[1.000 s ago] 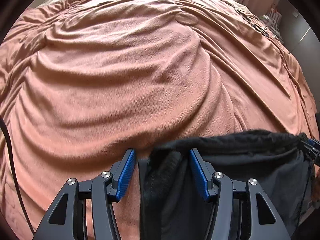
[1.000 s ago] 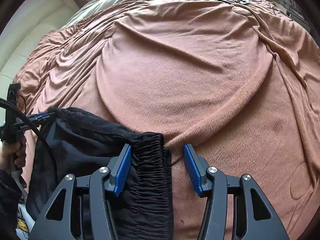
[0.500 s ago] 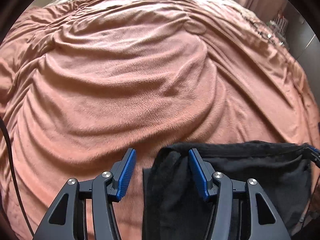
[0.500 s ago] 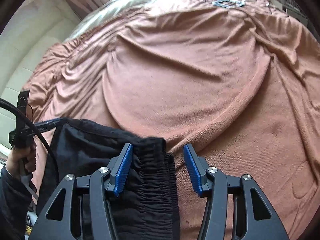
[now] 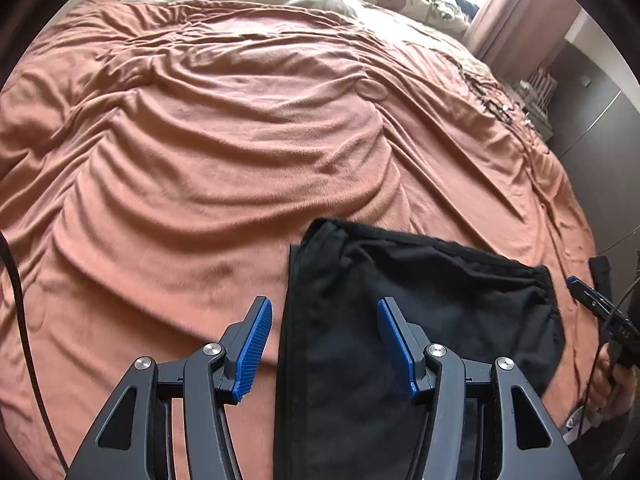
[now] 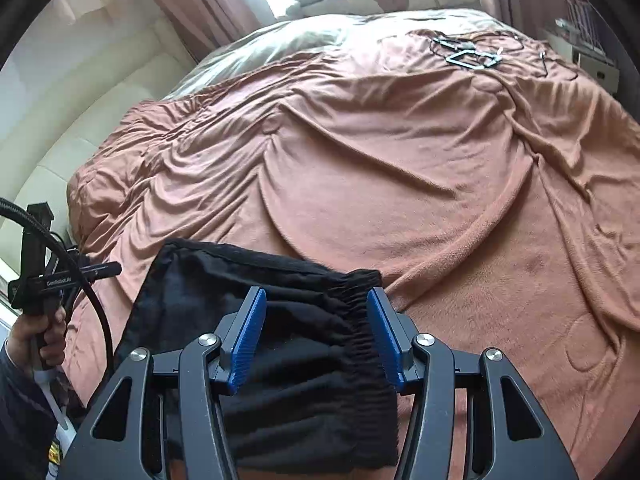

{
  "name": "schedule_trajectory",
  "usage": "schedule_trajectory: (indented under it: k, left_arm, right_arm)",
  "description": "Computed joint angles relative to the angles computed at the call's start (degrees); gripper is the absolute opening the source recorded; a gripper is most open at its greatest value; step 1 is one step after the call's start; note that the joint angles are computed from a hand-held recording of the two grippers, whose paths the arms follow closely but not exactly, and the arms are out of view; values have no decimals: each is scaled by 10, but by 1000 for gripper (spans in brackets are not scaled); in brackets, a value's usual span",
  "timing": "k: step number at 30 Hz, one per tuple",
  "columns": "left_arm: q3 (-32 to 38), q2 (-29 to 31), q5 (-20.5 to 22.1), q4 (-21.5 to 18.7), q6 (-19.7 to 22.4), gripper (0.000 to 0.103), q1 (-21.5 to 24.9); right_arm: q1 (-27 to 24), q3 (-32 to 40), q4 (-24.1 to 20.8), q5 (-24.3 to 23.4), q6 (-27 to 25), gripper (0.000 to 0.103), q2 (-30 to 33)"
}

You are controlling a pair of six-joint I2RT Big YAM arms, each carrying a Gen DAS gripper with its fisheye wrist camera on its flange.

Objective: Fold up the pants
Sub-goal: 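Move both open tools over the folded black shorts to reposition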

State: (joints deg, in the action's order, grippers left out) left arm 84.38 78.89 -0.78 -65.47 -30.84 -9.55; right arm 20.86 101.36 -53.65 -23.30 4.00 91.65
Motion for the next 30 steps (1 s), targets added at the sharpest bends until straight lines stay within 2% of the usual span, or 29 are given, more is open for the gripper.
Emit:
schedule_trajectory:
  k: [8, 12, 17, 21, 23, 30]
  left_arm:
    - [-72, -82, -2, 14, -51, 58, -32]
    - [-109, -121, -10, 23, -79, 58, -59]
    - [-145, -154, -20, 26, -107, 58, -94]
    - [-169, -173, -35, 15, -129, 58, -119]
    - [-175, -176, -44, 4, -136, 58, -128]
    - [-203, -168, -66, -49, -154, 58, -137]
  right_arm:
    - [3, -67, -4, 22, -8, 50, -63]
    - [5, -100, 5, 17, -10, 50, -95]
    - [10, -123, -10, 37, -31, 50, -114]
    - [19, -132, -30, 71, -46, 49, -112]
    - [23, -129, -43, 92, -48, 44, -106]
    - [36, -103, -87, 169, -38, 43, -81]
